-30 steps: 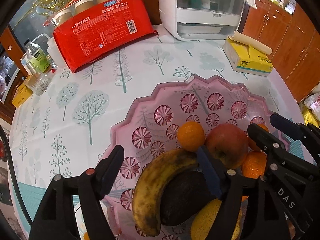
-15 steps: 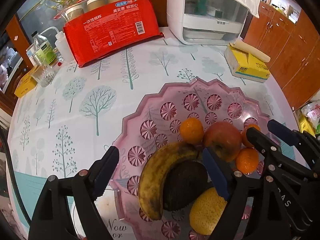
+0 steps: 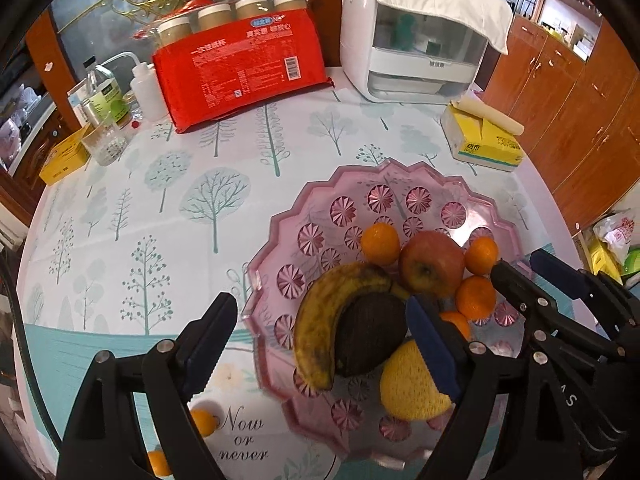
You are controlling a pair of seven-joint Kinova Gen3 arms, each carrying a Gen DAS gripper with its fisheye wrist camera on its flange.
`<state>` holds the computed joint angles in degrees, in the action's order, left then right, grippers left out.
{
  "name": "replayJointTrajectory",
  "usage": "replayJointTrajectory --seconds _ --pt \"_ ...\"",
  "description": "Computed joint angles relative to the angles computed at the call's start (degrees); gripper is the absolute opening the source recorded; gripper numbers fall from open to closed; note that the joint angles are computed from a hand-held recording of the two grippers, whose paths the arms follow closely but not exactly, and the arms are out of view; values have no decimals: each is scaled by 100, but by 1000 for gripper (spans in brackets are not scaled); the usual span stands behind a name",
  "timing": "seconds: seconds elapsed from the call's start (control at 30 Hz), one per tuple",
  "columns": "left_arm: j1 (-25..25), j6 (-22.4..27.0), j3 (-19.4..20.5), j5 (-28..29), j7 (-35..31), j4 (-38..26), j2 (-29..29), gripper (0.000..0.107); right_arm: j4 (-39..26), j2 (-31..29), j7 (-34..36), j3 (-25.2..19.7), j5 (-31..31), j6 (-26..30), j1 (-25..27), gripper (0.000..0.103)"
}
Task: Organize fruits
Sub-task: 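Move both open tools back toward the fruit on the plate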
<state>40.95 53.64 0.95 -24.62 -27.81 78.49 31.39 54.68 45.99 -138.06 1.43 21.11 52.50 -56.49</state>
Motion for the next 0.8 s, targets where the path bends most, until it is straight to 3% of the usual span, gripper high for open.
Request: replayJointTrajectory --seconds 0.47,0.8 --pt "203 80 215 -396 623 816 -876 86 498 -577 -605 20 402 23 -509 47" --pt "222 244 526 -892 1129 1435 -1619 86 392 -759 -958 -67 826 217 -916 47"
